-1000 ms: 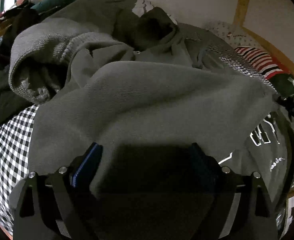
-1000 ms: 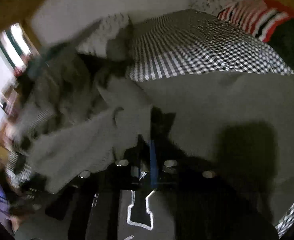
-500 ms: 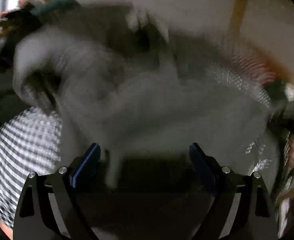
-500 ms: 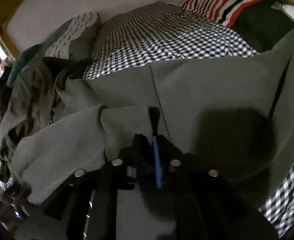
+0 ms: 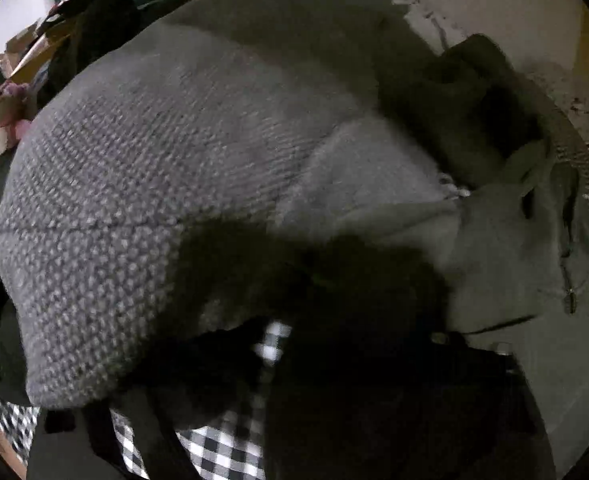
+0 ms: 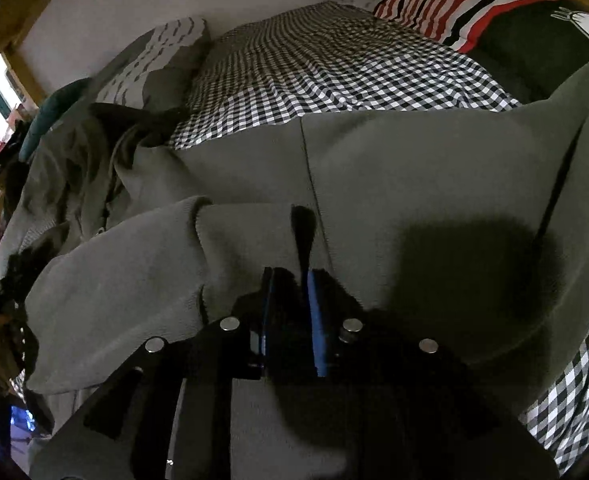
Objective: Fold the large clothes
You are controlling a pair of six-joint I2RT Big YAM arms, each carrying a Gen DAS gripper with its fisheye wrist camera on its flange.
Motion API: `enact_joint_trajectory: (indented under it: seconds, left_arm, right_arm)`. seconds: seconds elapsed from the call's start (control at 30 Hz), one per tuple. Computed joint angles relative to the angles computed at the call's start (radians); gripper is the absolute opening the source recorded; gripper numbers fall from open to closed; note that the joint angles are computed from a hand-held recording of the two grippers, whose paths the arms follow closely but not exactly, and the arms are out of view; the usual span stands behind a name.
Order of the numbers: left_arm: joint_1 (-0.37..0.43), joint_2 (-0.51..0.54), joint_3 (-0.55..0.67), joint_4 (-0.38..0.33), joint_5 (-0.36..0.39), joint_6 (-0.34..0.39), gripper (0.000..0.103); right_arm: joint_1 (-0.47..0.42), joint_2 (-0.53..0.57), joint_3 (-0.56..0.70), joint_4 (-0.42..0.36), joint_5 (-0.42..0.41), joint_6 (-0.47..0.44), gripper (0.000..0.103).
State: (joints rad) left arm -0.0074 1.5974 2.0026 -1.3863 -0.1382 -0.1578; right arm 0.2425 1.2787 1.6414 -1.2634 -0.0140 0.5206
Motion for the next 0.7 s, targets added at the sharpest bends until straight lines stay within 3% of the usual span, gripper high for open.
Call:
enact_joint_trajectory:
  seconds: [0.07,0.17,0.3,0.33,0.4,0.47,0.5,0.57,0.6,0.63,0.7]
  left_arm:
    - [0.018,-0.006,0.021,0.007,0.126,-0.049,0.036]
    - [0.052,0.003,0.086,0.009,0.247,-0.107,0.034]
    - [0.086,0.039,0.133,-0.018,0.322,-0.131,0.034]
    - [0.094,0.044,0.123,-0.011,0.341,-0.135,0.035]
    - [0.102,0.058,0.095,-0.046,0.327,-0.138,0.044]
    - [0.112,0.034,0.032,-0.009,0.381,-0.183,0.045]
    - [0.105,0.016,0.013,0.018,0.371,-0.18,0.046]
    - [0.065,-0.032,-0.017,0.071,0.295,-0.133,0.057]
    - [0.039,-0.059,-0.033,0.103,0.259,-0.106,0.073]
    - [0.018,-0.074,-0.038,0.119,0.232,-0.092,0.082]
    - [-0.019,-0.111,-0.062,0.129,0.179,-0.059,0.097]
  right_arm:
    - [0.004,-0.004,-0.001,0.005,0.014,-0.001,0.01]
    - [-0.004,-0.02,-0.014,0.024,0.005,0.006,0.006]
    - [-0.013,-0.047,-0.031,0.048,0.034,0.033,0.001]
    - [-0.009,-0.042,-0.024,0.026,0.099,0.04,0.0]
    - [-0.029,-0.029,-0.017,0.001,0.083,0.042,0.0]
    - [-0.022,-0.036,-0.007,0.001,0.079,0.029,0.001]
    - [0.0,-0.044,0.003,0.012,0.109,0.003,0.004]
    - [0.07,-0.037,0.052,0.006,0.185,-0.079,0.004]
    - [0.104,-0.013,0.089,-0.018,0.195,-0.126,0.005]
    - [0.15,0.024,0.134,-0.052,0.209,-0.175,0.006]
    - [0.208,0.069,0.167,-0.066,0.238,-0.221,0.027]
